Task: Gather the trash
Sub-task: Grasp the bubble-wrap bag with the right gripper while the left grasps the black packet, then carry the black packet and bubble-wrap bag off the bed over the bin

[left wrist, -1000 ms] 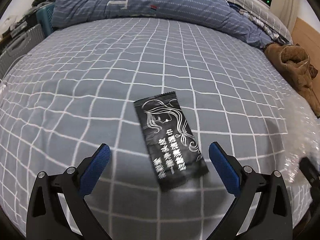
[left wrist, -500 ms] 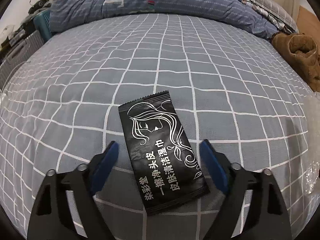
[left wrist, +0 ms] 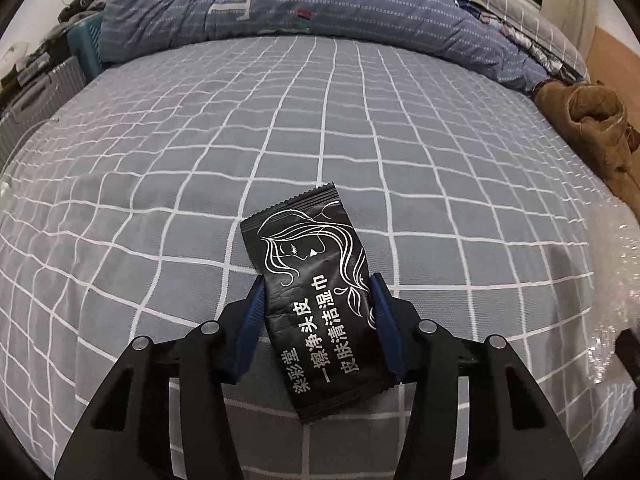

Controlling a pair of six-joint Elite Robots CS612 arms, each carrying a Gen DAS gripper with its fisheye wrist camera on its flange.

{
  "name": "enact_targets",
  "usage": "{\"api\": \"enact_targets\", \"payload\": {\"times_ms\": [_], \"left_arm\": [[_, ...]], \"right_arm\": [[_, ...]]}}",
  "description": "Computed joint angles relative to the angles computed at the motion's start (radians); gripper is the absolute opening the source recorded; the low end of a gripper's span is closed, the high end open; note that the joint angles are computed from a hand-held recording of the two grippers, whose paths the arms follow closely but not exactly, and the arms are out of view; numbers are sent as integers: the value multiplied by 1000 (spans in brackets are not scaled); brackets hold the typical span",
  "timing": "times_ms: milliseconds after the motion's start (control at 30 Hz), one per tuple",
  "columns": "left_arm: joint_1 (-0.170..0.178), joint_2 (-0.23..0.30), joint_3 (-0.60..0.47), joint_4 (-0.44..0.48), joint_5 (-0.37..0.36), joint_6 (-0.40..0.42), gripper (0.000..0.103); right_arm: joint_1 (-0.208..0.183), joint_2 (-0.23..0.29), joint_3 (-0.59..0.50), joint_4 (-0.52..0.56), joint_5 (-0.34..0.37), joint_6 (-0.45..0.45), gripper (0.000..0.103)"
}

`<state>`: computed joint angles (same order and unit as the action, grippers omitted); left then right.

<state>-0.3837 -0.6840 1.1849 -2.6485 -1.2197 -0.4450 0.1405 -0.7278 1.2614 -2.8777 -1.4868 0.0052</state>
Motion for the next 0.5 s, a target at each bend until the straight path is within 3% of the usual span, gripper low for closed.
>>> {"api": "enact_targets", "payload": {"times_ms": [500], "left_arm": [[-28, -77, 118, -113, 2, 61, 50]], "right_arm": [[12, -16, 16, -29, 7, -7, 21]]}}
